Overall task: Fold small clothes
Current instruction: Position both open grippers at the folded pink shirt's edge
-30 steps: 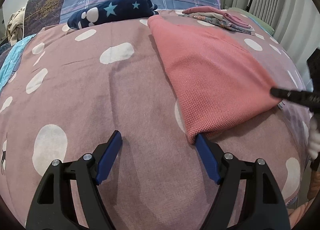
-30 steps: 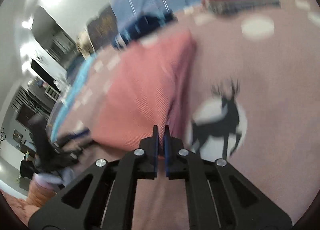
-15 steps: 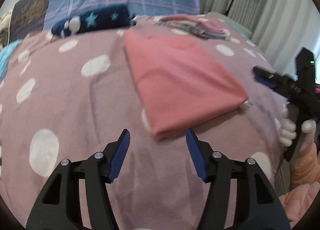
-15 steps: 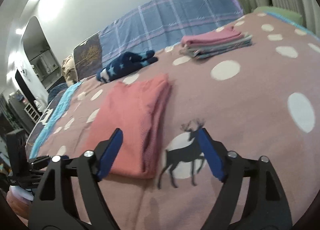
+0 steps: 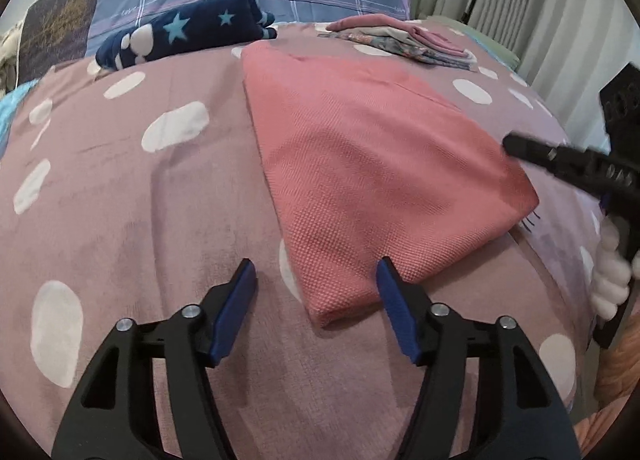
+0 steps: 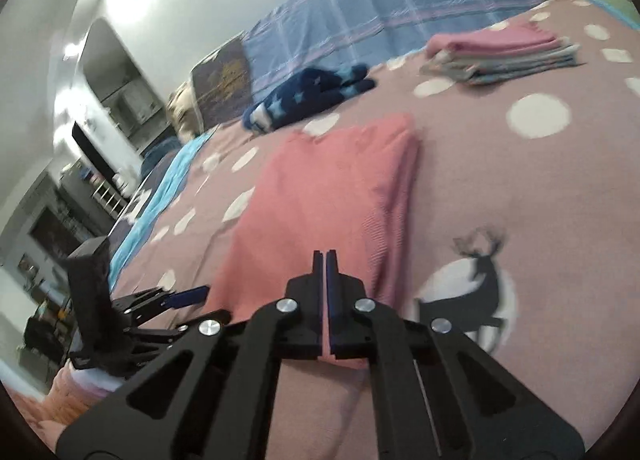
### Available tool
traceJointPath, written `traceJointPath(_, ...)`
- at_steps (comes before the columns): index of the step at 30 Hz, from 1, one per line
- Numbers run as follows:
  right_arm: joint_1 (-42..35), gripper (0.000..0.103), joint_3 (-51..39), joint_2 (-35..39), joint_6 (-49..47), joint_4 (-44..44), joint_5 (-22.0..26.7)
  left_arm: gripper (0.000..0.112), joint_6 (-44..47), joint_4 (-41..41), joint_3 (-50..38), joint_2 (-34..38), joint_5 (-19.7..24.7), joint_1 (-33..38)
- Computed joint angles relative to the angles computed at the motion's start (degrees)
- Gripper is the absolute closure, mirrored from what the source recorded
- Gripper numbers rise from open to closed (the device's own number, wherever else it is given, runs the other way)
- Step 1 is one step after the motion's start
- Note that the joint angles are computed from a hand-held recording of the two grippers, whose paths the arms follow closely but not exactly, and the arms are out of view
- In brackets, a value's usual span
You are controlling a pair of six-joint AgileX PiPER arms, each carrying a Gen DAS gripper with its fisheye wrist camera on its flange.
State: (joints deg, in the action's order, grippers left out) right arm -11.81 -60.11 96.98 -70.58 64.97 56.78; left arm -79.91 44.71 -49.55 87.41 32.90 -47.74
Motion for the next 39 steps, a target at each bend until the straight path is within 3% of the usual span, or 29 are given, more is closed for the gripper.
traceJointPath(3, 3.29, 0.102, -0.24, 1.99, 5.16, -6.35, -7.19, 0.033, 0.08, -0.59, 0.38, -0.09, -0.71, 0.60)
traceJointPath(7, 1.15, 0.101, -0.29, 0.70, 4.87, -4.98, -4.41, 0.030, 1.33, -1.80, 0.40, -0.86, -1.61, 1.32)
traceJointPath(11, 0.64, 0.086, -2.67, -1.42, 2.33, -3.07, -3.63, 0.030, -1.15, 2.70, -0.09, -2.84, -4.95, 2.44)
traceJointPath(17, 5.74, 0.086, -14.62, 4.98, 9.01, -8.01, -3.20, 0.030, -2.46, 6.91, -3.68, 0.88, -8.09, 2.99)
traceJointPath(19, 8.10, 0.086, -18.60, 8.24, 11.70, -10.22, -2.78, 0.027, 1.28, 3.33, -3.85, 2.80, -11.89, 4.99)
traceJointPath(21, 10.05, 0.086, -20.48, 10.51, 15.11, -13.93, -4.77, 0.011, 10.00, -6.13, -3.99, 4.40, -14.59, 7.33)
traceJointPath(24, 11.09, 0.096, -20.87, 12.67, 17.12, -16.99, -8.19, 0.011, 16.42, -14.43, -4.19, 5.55, -15.61, 9.16)
traceJointPath(26, 10.19, 0.103, -20.06, 12.53, 16.08, -15.64, -8.51, 0.011, 15.30, -13.16, -4.43, 5.53, -14.93, 8.65)
traceJointPath(29, 10.13, 0.103, -18.77, 11.08, 16.12, -15.91, -9.85, 0.011, 13.51, -11.03, -5.46, 6.49, -13.09, 7.54)
traceJointPath(30, 10.05, 0.103, -18.38, 10.42, 15.53, -15.46, -9.77, 0.011, 13.53, -10.83, -5.72, 6.64, -12.60, 7.37)
traceJointPath(32, 9.95, 0.091, -18.02, 9.30, 14.47, -14.62, -9.82, 0.011, 13.06, -10.23, -6.16, 7.06, -12.09, 7.09)
traceJointPath(39, 12.64, 0.089, -28.22, 13.23, 18.02, -16.59, -6.81, 0.011, 12.66, -9.33, -6.37, 7.26, -10.62, 6.54)
